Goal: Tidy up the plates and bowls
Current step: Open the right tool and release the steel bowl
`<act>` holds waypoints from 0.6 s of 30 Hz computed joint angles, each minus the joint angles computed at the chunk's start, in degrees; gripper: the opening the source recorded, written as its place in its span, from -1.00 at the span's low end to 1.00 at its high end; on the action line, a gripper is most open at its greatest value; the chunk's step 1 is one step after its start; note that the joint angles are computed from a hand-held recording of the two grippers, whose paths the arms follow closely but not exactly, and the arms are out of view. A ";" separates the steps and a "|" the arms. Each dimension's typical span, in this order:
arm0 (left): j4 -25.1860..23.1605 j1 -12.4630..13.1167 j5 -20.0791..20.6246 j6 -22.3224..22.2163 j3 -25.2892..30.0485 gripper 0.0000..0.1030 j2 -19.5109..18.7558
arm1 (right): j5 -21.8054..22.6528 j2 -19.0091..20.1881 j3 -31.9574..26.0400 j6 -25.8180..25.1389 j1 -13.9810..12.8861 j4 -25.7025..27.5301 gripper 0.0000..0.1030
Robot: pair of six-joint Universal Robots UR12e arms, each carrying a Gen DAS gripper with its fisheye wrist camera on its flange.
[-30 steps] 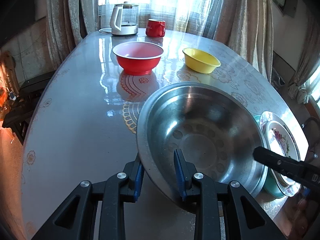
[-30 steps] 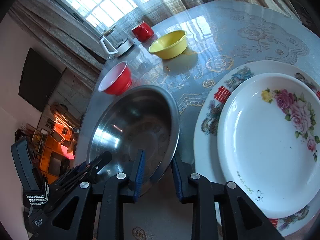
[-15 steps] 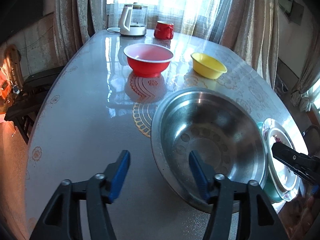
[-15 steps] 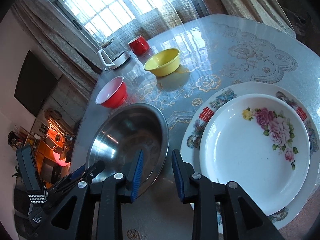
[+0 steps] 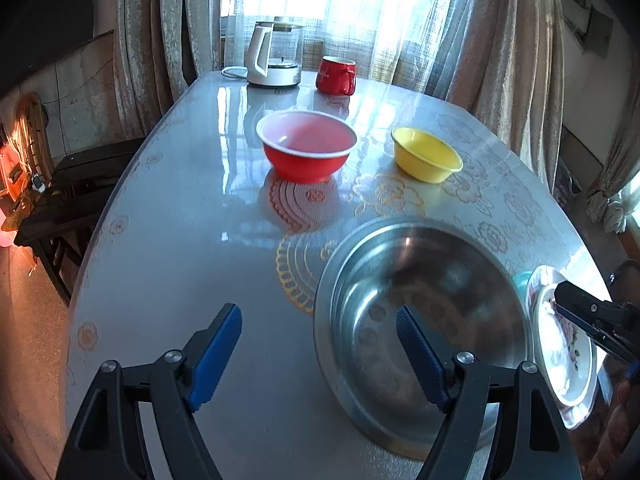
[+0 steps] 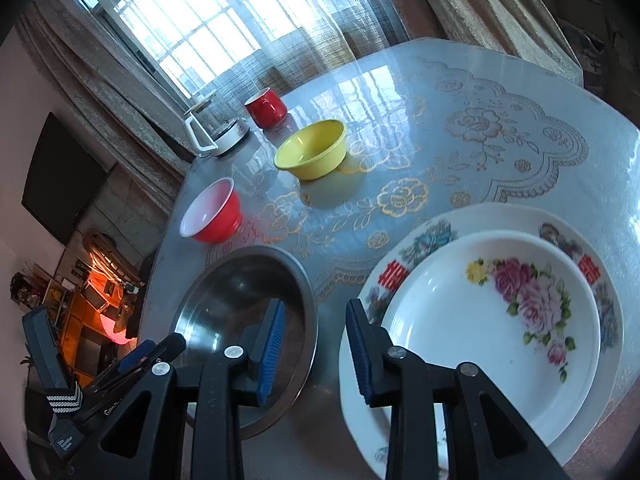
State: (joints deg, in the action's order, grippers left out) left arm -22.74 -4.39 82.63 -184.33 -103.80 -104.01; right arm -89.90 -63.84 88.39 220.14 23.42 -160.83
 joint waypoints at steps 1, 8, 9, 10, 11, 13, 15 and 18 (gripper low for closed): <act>0.00 -0.05 0.09 0.20 0.27 0.58 -0.13 | -0.17 0.08 -0.30 -0.17 -0.11 0.28 -0.34; -2.07 -0.70 0.04 2.05 4.15 0.63 -1.80 | -0.91 0.95 -2.86 -0.93 -1.32 2.77 -0.33; -2.09 -0.83 0.08 2.25 4.69 0.65 -2.10 | -1.11 1.14 -3.35 -1.09 -1.46 3.47 -0.32; -2.18 -0.93 0.09 2.43 5.20 0.66 -2.36 | -1.24 1.36 -3.76 -1.40 -1.62 3.69 -0.32; -2.45 -1.08 0.11 2.67 5.97 0.67 -2.75 | -1.44 1.56 -4.17 -1.71 -1.76 4.04 -0.31; -3.61 -1.23 -0.24 3.30 7.43 0.69 -3.41 | -1.69 2.09 -5.22 -1.82 -2.17 5.18 -0.31; -4.70 -1.38 -0.63 4.16 8.97 0.71 -4.12 | -1.01 2.54 -6.04 -1.66 -2.81 6.22 -0.30; -5.59 -1.75 -0.28 5.02 11.28 0.71 -5.34 | 0.94 3.32 -7.32 -1.61 -3.80 7.41 -0.30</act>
State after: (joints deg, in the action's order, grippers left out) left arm -28.33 -6.13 82.35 -179.30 -92.52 -109.35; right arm -88.96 -60.52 81.07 218.53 19.62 -153.42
